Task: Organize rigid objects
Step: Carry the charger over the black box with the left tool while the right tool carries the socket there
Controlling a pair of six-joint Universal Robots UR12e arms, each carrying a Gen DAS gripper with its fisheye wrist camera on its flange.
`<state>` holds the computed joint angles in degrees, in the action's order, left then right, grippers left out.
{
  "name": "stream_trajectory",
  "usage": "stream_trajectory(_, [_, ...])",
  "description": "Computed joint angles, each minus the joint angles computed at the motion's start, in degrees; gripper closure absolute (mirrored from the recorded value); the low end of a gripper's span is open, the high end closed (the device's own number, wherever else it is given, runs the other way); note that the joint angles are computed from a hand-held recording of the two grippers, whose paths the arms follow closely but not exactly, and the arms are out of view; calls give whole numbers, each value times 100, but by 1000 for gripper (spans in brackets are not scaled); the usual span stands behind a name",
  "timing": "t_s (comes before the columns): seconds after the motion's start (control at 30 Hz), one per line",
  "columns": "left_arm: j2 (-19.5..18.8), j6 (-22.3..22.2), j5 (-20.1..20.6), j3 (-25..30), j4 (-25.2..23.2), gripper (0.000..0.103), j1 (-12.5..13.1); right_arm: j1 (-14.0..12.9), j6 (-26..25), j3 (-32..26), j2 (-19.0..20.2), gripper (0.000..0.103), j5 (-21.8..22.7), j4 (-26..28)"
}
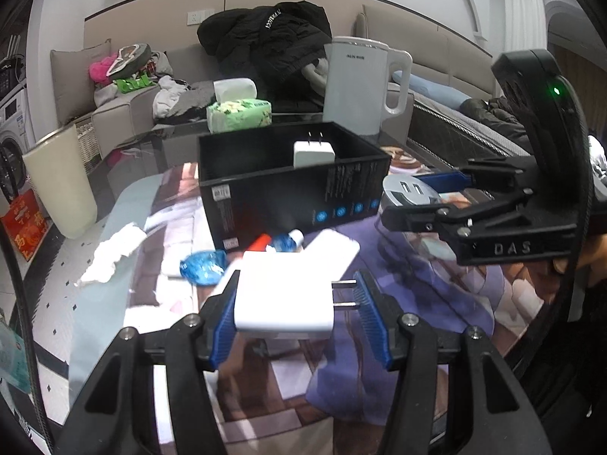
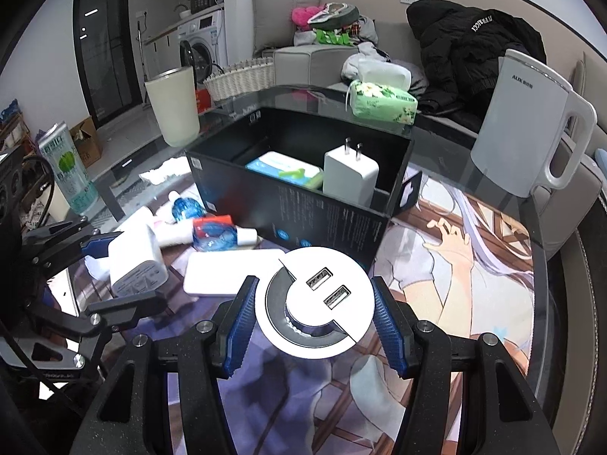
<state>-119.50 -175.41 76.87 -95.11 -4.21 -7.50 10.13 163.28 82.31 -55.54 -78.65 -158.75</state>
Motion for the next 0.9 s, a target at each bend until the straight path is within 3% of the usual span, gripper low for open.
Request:
stream_trajectory(0.4, [-124, -250, -76, 541, 106, 47, 69, -77, 358, -154, -2, 45, 530, -485])
stream_trajectory(0.9, [-510, -238, -63, 1259, -78, 47, 103, -41, 449, -948, 380, 45, 243, -85])
